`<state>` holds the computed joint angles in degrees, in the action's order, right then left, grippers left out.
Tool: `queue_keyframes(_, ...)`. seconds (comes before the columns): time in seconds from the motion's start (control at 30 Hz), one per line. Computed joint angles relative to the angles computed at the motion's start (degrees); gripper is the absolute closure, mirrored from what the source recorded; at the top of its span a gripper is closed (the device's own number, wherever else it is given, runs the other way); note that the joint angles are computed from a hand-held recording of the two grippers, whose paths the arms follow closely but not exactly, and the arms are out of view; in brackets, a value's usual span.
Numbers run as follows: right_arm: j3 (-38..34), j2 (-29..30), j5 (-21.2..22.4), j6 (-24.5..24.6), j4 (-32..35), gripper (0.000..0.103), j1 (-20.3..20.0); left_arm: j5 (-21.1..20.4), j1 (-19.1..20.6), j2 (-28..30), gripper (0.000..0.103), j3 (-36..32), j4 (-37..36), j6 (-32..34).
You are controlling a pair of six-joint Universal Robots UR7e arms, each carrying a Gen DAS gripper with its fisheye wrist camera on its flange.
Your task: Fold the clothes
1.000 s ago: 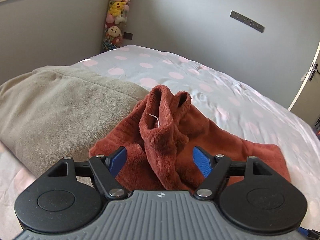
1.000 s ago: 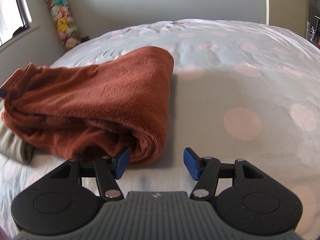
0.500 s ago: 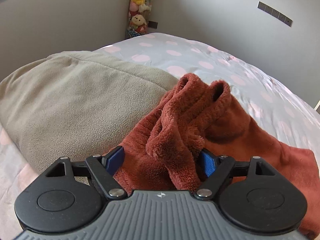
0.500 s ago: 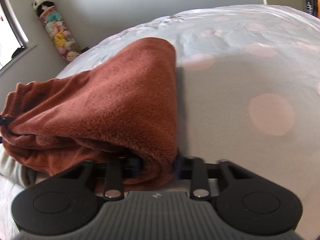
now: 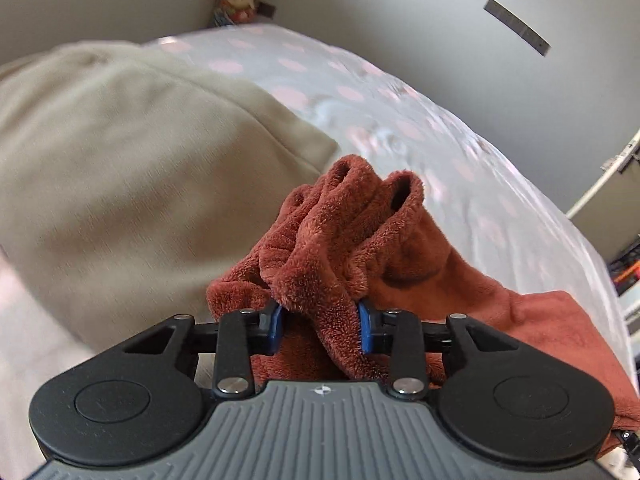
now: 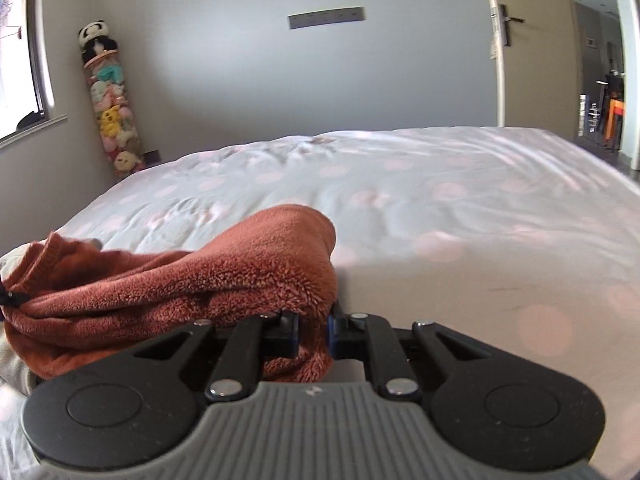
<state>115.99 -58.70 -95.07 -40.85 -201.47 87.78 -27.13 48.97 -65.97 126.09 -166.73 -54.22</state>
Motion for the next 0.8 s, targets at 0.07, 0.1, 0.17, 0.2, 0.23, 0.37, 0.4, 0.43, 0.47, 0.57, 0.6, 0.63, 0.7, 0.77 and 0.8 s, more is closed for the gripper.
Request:
queue_keyframes(0.07,2.06,-3.89,-1.14,-0.63,-0.11,0.089,-1.65,-2.59,-1.32,2.52,0.071,-0.38,-0.16,-1.25)
queue_keyframes(0.1,3.02,-5.75,-1.62,-0.49,-0.11,0.089,-2.64,-3.64,-1.92,3.64,0.071,-0.46,-0.24,-1.77)
queue_keyframes(0.17,5.01,-9.37,-2.31,1.25,0.07,0.089,-4.72,-5.77,-3.07,6.01,0.071,-0.76,-0.57,-2.61)
queue_keyframes(0.2,5.95,-11.17,-2.58,2.40,0.31,0.089,-5.79,-6.84,-3.63,7.24,0.071,-0.98,-0.82,-2.94)
queue_keyframes(0.23,6.74,-12.71,-2.98,3.77,0.88,0.089,-6.75,-7.45,-4.26,8.13,0.071,-1.24,-0.01,-3.58)
queue_keyframes(0.37,8.73,-16.43,-4.84,9.64,5.27,0.089,-9.72,-6.28,-6.20,9.30,0.071,-2.59,9.30,-6.94)
queue_keyframes(0.4,8.60,-16.32,-5.72,10.36,6.43,0.089,-10.06,-6.37,-6.09,9.29,0.071,-2.52,10.08,-7.53)
queue_keyframes(0.43,8.10,-15.92,-6.89,11.05,7.62,0.089,-10.17,-6.46,-5.97,9.28,0.071,-2.45,10.85,-8.10)
queue_keyframes(0.47,7.33,-15.55,-8.33,11.91,9.65,0.089,-10.26,-6.64,-5.77,9.24,0.071,-2.20,11.21,-8.62)
queue_keyframes(0.57,2.94,-13.93,-14.25,16.84,21.49,0.088,-10.29,-7.26,-5.02,9.25,0.071,-1.57,12.15,-9.71)
queue_keyframes(0.6,1.80,-13.51,-15.30,18.38,24.58,0.088,-10.49,-7.28,-4.90,9.37,0.070,-1.58,12.57,-9.83)
queue_keyframes(0.63,0.60,-13.05,-16.29,19.97,27.74,0.087,-10.71,-7.10,-4.97,9.53,0.070,-1.63,12.87,-9.87)
queue_keyframes(0.7,-0.38,-12.59,-18.01,20.50,30.37,0.086,-10.39,-6.69,-4.93,9.98,0.070,-2.17,13.61,-9.39)
queue_keyframes(0.77,0.18,-12.92,-18.92,19.76,30.25,0.084,-9.97,-6.50,-5.11,10.02,0.069,-1.78,12.78,-9.13)
queue_keyframes(0.8,0.54,-13.40,-18.77,19.74,30.35,0.084,-9.94,-6.53,-5.31,9.83,0.068,-1.20,11.66,-8.96)
